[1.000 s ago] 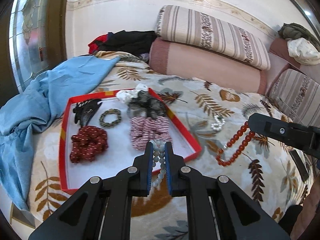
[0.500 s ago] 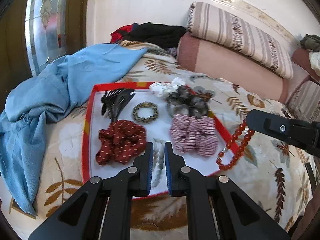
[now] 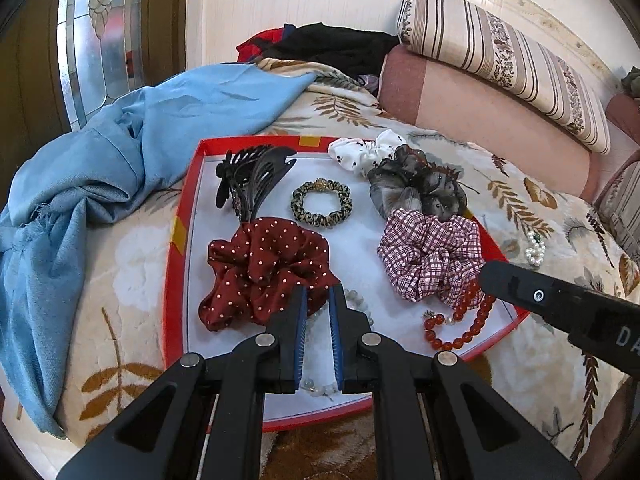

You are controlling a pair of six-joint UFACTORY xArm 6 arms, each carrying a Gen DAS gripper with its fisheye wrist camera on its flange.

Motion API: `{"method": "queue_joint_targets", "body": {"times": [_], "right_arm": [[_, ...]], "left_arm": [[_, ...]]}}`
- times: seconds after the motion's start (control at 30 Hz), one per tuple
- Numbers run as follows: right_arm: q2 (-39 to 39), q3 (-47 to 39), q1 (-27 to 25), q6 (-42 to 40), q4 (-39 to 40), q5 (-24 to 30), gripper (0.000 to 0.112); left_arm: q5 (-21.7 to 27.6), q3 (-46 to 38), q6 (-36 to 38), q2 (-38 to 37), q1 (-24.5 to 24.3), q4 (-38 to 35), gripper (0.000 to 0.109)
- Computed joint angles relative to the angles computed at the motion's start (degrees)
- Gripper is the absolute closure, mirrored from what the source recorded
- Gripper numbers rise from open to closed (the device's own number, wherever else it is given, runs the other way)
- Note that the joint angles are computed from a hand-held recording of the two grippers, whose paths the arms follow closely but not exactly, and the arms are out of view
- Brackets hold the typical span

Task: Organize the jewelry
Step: 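Open both tools to drop the bead bracelets into the red box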

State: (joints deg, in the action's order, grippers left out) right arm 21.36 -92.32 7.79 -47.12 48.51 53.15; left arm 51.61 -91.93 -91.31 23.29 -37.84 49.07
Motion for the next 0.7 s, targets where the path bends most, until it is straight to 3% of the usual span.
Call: {"method": "queue_joint_targets", "body": {"times": [0.3,0.43,0.57,0.67,0.7], "right_arm": [[1.8,-0.6,-0.1,3.4,-4.2,-2.1,0.103],[0.5,0.4,-0.6,2.6,-3.9,-2.6,0.089],[-2.2,1.9,-1.5,1.0,-2.2,-3.0,0.083],[-6.1,4.6,-2.5,-1.0,-0.3,-4.5,0.069],[-7.2,5.5,-2.7,-1.5,0.1,-5.2,0.067]], "left_arm": [[0.7,-0.9,0.4,1.0,-0.1,-0.6,0.097],[1.2,-1.1,0.2,0.7,-0.3,-0.6,0.096],[3.3,-1.5,-1.1,-0.3,-1.5,0.6,0.075],[5.5,-1.5,-2.5,-2.0,-2.9,2.5,0.069],[6.1,-1.4,-2.9,-2.6,-3.3,2.9,0.059]]}}
